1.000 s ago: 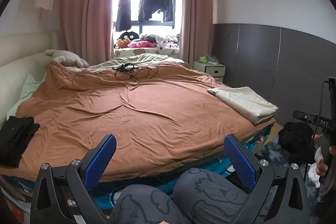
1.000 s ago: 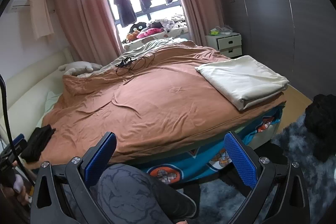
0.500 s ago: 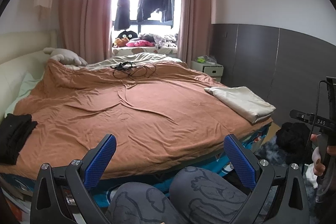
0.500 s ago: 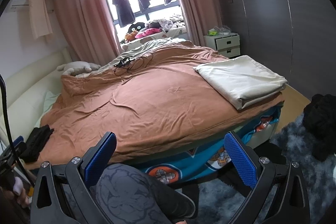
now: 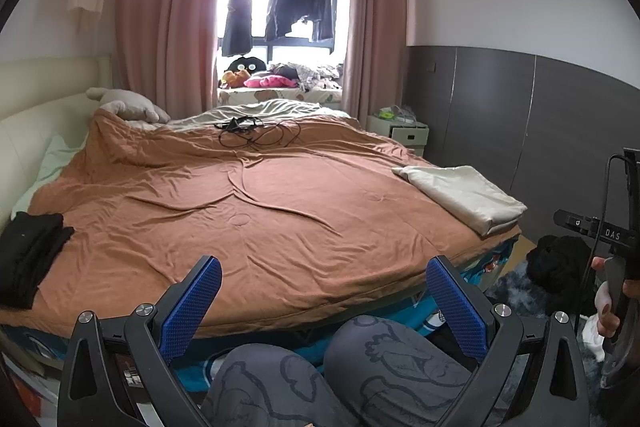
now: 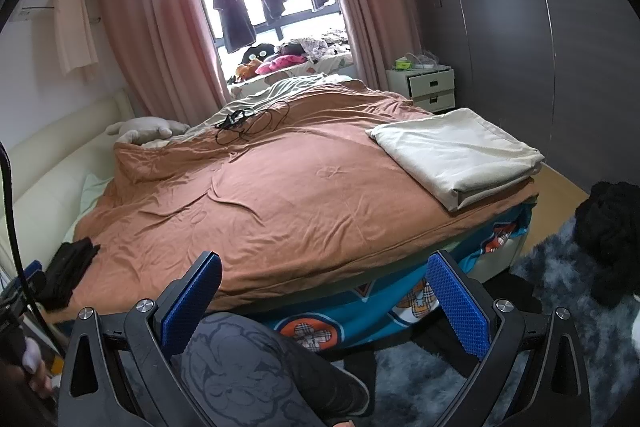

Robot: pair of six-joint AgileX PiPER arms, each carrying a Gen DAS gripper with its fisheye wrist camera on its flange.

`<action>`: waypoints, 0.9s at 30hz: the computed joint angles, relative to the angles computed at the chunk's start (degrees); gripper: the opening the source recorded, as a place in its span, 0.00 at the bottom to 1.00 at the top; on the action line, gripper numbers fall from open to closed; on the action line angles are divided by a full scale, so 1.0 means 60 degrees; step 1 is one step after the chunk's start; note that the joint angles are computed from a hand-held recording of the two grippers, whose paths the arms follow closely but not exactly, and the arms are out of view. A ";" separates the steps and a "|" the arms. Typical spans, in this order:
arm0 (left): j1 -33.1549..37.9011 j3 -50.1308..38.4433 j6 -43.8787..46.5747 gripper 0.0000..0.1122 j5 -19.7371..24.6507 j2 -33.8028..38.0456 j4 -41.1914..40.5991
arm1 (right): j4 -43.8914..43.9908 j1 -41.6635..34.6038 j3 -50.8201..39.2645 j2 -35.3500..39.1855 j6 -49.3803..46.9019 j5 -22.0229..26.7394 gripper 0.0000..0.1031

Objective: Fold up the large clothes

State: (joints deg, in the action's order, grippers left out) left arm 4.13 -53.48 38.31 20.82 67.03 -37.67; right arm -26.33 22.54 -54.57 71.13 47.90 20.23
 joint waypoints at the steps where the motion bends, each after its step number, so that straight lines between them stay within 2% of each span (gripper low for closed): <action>1: -0.0003 0.0005 -0.0016 0.91 -0.0007 -0.0008 0.0036 | -0.0009 0.0005 0.0003 -0.0001 0.0012 -0.0001 1.00; 17: 0.0113 -0.0022 0.0071 0.91 0.0058 -0.0020 -0.0058 | -0.0090 0.0051 -0.0007 -0.0047 0.0076 0.0057 1.00; 27: -0.0131 0.0196 -0.0487 0.91 -0.0179 -0.0257 0.0356 | -0.0328 0.0145 0.0049 -0.0094 0.0342 0.0078 1.00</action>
